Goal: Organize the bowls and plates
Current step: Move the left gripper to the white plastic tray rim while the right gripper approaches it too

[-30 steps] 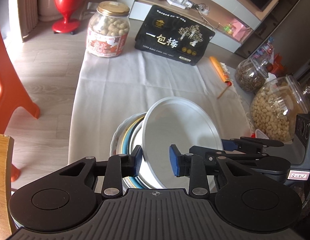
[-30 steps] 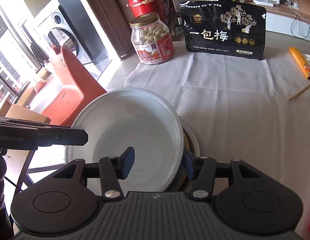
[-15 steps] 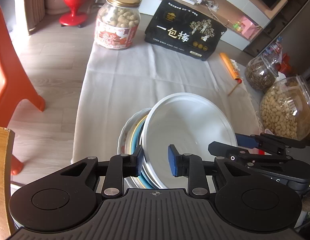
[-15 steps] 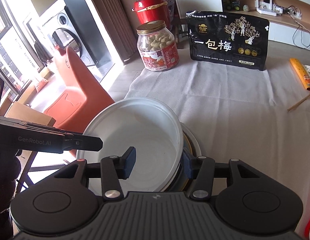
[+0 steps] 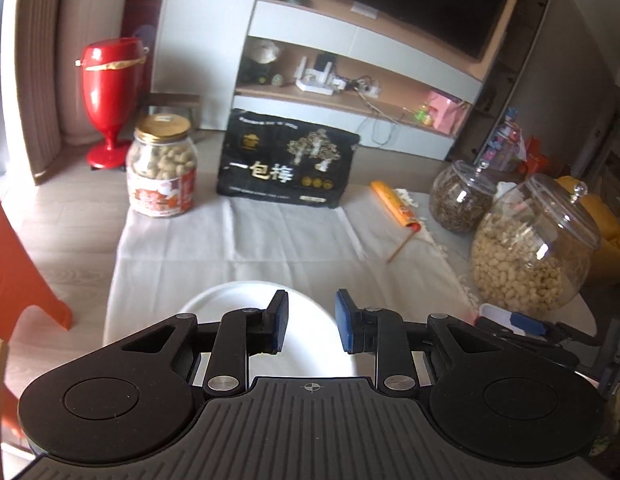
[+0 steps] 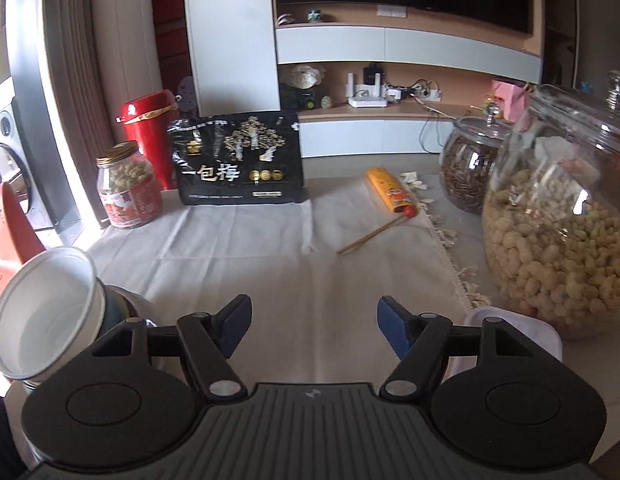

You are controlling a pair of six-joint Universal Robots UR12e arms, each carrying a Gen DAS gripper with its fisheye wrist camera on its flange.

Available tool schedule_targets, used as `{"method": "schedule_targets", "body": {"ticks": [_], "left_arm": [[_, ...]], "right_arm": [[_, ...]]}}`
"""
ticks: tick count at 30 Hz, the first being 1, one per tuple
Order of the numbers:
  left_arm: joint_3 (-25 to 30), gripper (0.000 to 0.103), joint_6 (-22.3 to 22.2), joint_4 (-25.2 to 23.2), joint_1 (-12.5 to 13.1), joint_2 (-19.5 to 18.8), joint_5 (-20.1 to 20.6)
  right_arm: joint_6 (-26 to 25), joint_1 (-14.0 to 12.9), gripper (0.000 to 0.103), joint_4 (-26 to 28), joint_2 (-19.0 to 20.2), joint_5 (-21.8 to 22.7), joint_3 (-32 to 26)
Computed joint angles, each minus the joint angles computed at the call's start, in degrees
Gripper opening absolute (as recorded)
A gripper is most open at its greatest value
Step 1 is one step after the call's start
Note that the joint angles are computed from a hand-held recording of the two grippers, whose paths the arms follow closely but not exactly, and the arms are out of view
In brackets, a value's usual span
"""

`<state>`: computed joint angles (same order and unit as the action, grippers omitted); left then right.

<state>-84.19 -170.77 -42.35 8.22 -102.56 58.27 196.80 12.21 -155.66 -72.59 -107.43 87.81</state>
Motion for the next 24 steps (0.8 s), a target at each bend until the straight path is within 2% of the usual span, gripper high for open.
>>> {"method": "schedule_targets", "body": {"ticks": [4, 6, 9, 11, 13, 14, 17, 19, 24], "left_arm": [[1.0, 0.028, 2.3, -3.6, -3.9, -2.4, -8.4], [2.3, 0.028, 4.0, -7.7, -6.4, -4.2, -10.2], [4.9, 0.028, 6.7, -14.5, -10.5, -6.9, -7.6], [6.0, 0.028, 8.1, -17.0, -12.5, -8.4, -5.8], [6.8, 0.028, 7.8, -17.2, -14.1, -9.7, -3.7], [7.2, 0.028, 7.5, -16.9, -14.8, -10.4, -2.5], [7.7, 0.028, 5.1, -14.3, -16.4, -11.8, 1.4], [8.5, 0.028, 4.2, -14.5, -17.1, -12.8, 2.6], [10.0, 0.028, 4.6, -17.1, -18.2, -14.3, 3.6]], "right_arm": [[4.3, -2.4, 0.070, -0.1, -2.8, -4.5, 5.1], [6.7, -3.8, 0.071, -0.4, -4.0, -5.4, 7.4], [10.5, -5.8, 0.072, 0.2, -5.2, -5.8, 9.7], [13.7, -7.7, 0.071, 0.4, -6.1, -2.0, 11.5], [16.4, -9.7, 0.069, 0.6, -6.7, 3.3, 12.9], [17.9, -10.5, 0.064, 0.5, -6.8, 5.8, 13.4], [20.5, -12.0, 0.056, 0.0, -7.0, 11.0, 14.4], [20.6, -12.3, 0.057, -1.3, -7.0, 12.8, 14.7], [19.4, -12.8, 0.057, 0.9, -6.3, 15.9, 13.6]]}}
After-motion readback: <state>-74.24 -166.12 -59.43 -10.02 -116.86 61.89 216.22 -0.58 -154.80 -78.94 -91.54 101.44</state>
